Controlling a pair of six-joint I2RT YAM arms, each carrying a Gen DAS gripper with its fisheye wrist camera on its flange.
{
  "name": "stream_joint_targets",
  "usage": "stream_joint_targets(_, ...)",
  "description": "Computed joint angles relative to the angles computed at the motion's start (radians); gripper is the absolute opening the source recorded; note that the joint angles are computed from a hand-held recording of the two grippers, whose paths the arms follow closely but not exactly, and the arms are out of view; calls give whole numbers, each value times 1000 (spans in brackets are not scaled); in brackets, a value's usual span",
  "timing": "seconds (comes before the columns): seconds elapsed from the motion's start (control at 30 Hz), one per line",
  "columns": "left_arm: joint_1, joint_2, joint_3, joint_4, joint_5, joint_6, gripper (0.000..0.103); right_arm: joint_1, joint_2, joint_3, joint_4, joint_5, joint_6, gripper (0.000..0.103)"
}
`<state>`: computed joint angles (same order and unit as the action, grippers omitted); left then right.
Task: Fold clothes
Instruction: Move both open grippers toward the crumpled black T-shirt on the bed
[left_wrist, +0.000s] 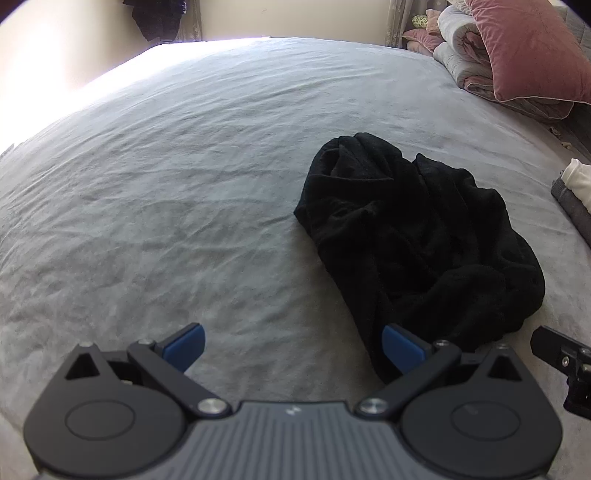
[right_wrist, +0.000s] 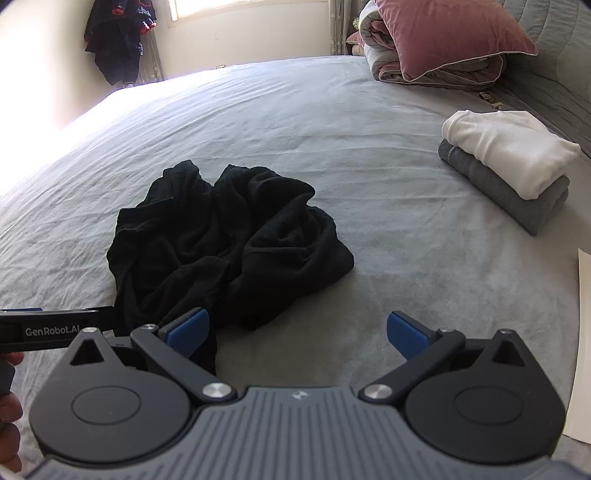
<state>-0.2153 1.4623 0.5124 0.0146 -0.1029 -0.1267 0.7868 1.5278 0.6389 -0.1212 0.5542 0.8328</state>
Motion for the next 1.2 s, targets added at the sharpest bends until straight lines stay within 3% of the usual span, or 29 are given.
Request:
stream_joint_targets(0.43,106,212,76,70,65,113,103,-123,173,70,0,-167,-19,103)
stream_joint_targets(0.7,190,207,-8,207,196,251,103,-79,246,95,19,-79,-53,103)
stream_joint_targets(0.93,200,204,-113,401,212,257,103,-67,248,69,71,-54,-70,103)
stream_joint_targets(1.0,218,202,-111,400,235,274,103,-61,244,60,86,-40,-78,103)
stream_joint_targets(1.2,305,157,-56,260,305,258,103,-18,225,63,96,24,-94,103)
